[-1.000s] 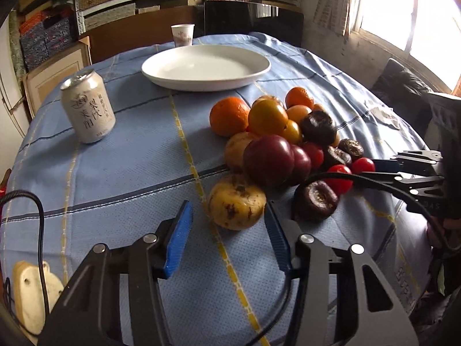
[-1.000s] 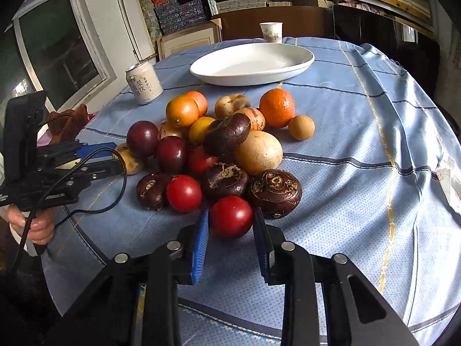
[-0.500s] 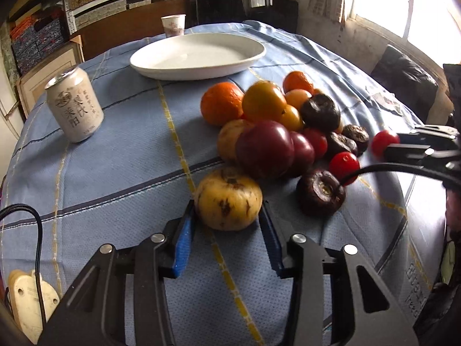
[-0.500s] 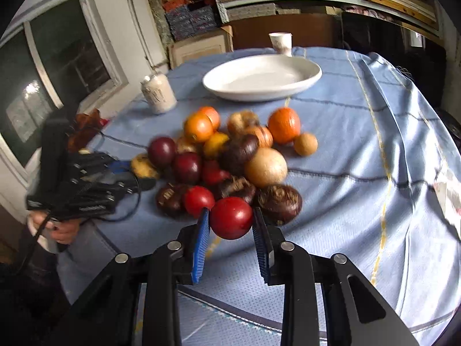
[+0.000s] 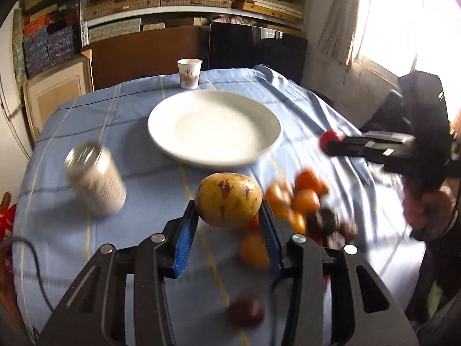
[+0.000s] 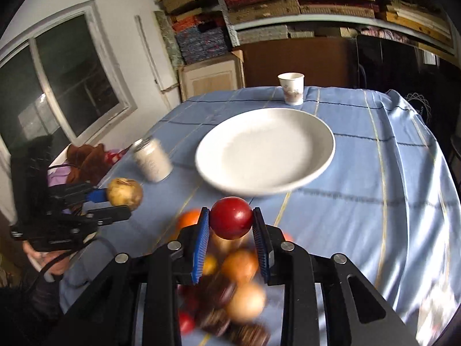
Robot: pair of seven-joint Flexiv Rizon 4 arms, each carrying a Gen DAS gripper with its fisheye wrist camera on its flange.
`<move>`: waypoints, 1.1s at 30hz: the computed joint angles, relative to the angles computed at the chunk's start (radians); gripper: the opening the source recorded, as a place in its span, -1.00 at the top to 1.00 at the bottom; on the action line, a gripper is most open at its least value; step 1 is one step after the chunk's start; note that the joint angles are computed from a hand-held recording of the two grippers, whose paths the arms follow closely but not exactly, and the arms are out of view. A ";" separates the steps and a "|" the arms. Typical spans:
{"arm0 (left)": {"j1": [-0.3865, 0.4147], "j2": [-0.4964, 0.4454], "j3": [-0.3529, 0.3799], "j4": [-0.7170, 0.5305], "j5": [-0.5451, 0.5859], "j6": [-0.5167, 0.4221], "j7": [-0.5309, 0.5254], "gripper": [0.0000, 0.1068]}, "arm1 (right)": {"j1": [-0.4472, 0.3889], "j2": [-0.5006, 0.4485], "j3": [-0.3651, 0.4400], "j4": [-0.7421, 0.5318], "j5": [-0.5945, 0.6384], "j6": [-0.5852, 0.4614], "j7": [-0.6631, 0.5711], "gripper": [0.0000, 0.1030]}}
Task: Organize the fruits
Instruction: 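Carry the potato and tomato onto the white plate and open both tools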
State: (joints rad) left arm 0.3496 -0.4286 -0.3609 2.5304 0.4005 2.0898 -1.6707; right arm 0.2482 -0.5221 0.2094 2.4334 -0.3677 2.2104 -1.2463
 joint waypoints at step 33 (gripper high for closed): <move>-0.183 -0.069 0.202 0.103 -0.179 0.247 -0.021 -0.79 | -0.037 -0.154 0.033 0.109 0.045 0.325 -0.044 -0.23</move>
State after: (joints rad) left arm 0.1667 -0.4979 -0.1588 2.6337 0.2220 2.3370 -1.6912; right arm 0.2112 -0.6760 0.2425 2.5424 -0.3230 2.5357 -1.2907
